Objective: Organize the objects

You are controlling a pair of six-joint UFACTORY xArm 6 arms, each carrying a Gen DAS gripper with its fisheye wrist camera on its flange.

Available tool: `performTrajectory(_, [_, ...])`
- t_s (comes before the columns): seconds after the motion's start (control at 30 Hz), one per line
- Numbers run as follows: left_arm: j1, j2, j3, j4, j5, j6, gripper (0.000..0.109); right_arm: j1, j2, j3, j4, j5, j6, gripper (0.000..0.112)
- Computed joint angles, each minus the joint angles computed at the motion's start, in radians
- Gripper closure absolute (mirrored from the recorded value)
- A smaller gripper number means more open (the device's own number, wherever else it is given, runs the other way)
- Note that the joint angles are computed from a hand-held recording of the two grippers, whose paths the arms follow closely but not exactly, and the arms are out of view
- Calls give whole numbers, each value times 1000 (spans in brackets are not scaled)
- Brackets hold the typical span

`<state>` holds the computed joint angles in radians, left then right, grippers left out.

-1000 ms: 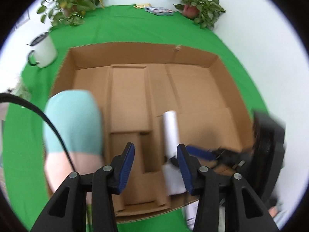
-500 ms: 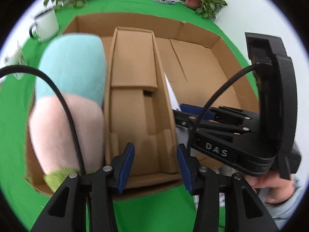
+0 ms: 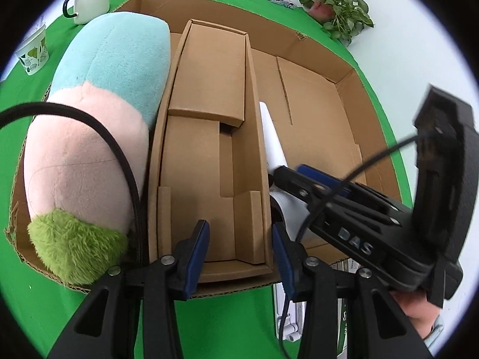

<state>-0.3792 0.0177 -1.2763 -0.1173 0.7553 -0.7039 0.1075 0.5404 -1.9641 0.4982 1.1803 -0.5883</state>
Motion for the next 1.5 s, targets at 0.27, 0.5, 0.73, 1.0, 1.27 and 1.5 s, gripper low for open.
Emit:
performTrajectory(0.27, [-35,-21,-6,182,20,-101,65,-56,-89,99,63,42,-31,53])
performTrajectory(0.5, [-36,-33,-17,231,22,-98,65,-42,-123,155,93,40,-49,57])
performTrajectory(0.73, [-19,-37,33,140,-19,-62,65,-42,-123,161,130,86,-30,58])
performTrajectory(1.0, [-8,-38,49,40,-63,-40,65,-55,-144,185,170,74,-26,56])
performTrajectory(1.27, [-85,-90,29,503,11,-313,64,-47,-307,386,139,-163,-108,11])
performTrajectory(1.5, [-200,-164,38,953,138,-550,31,-12,-545,686,160,-506,-267,10])
